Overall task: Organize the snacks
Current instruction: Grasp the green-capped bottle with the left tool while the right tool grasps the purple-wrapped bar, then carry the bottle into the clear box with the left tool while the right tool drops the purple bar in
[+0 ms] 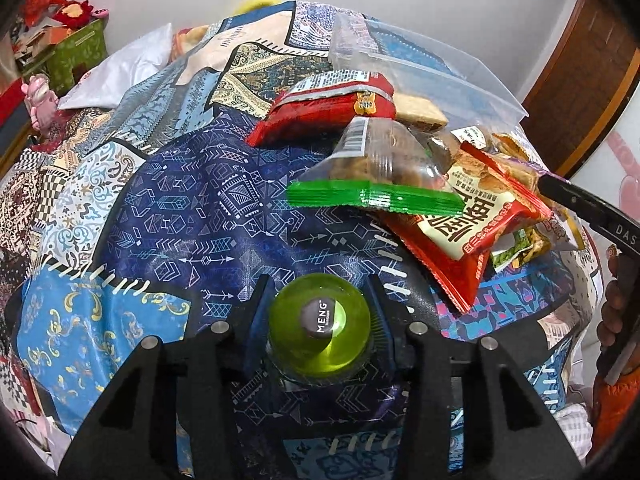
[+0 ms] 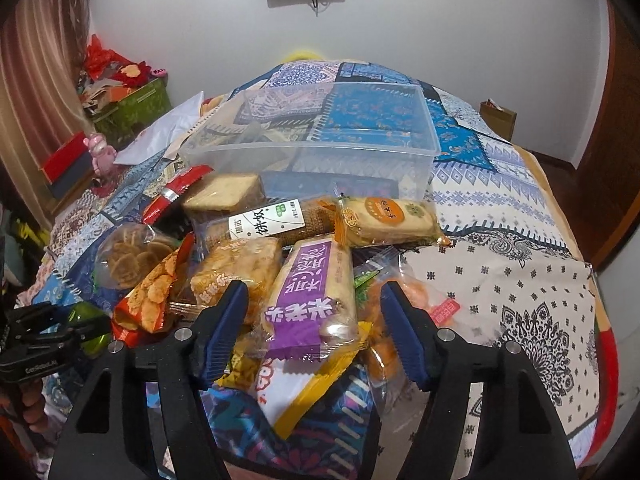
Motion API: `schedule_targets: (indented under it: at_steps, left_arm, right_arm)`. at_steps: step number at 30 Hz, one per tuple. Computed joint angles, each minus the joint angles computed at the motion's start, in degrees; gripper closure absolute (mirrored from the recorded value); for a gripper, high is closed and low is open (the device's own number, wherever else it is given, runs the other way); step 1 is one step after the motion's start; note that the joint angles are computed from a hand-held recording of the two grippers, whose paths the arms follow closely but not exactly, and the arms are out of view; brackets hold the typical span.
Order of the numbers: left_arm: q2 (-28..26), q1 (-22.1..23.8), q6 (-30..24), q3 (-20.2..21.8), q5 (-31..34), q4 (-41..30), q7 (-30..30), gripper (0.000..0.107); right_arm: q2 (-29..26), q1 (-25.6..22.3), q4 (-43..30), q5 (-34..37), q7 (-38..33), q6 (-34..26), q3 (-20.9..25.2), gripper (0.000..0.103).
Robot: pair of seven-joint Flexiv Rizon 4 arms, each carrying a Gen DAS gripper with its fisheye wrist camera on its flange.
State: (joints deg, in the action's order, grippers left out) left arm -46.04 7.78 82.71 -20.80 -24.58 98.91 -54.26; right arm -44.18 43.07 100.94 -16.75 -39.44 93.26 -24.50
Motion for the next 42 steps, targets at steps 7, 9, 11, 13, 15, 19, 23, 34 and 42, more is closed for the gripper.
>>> schedule_targets:
  at_steps: [7,9,11,13,15,19,23,34,42]
  left_arm:
    - [1.02,1.22,2.46,-1.76,0.3,1.07,0.54,0.062]
    - [1.43,2.08,3.55,-2.85,0.47,1.56,0.67,0.062]
    - [1.87,3.02,4.73,-4.01,0.69,2.06,0.65,0.062]
    - [2.29,3.94,5.91,-5.12,1.18,2.51,0.59,0.062]
    - [2.6,4.9,6.93,-6.29,1.78,2.72,0.39,0.062]
    - [2.86,6.9,8.59,-9.01,3.28,2.67,-0.09,0.062]
    - [2.7,7.78,9.94,-10.87,5.25,1.54,-0.68,0.062]
    - [-0.05,8.2,11.1,-15.34,9.35,-4.8,-1.0,0.062]
    - [-2.49,5.46,8.48,-14.95,8.56,-11.79,-0.44,0.062]
  right_arm:
    - [1.05,-2.6,0.76,0.62,-1.03,0.96,3.33,0.059]
    - [1.19,-1.51,1.23,0.99,-0.83,1.11,2.11,0.061]
    - [1.28,0.17,1.9,1.37,-0.56,1.53,0.06,0.065]
    - [1.58,1.37,2.56,1.87,-0.69,2.11,-1.39,0.066]
    - [1.69,2.78,3.28,2.75,-0.76,3.04,-3.14,0.067]
    - [1.94,4.99,4.33,5.21,-1.46,4.36,-5.8,0.07]
    - [2.07,7.01,5.05,8.18,-2.26,5.67,-8.35,0.071]
    - [2.15,7.97,3.42,11.52,-5.86,5.55,-9.78,0.083]
    - [1.89,6.66,2.14,11.97,-6.54,6.93,-9.05,0.083]
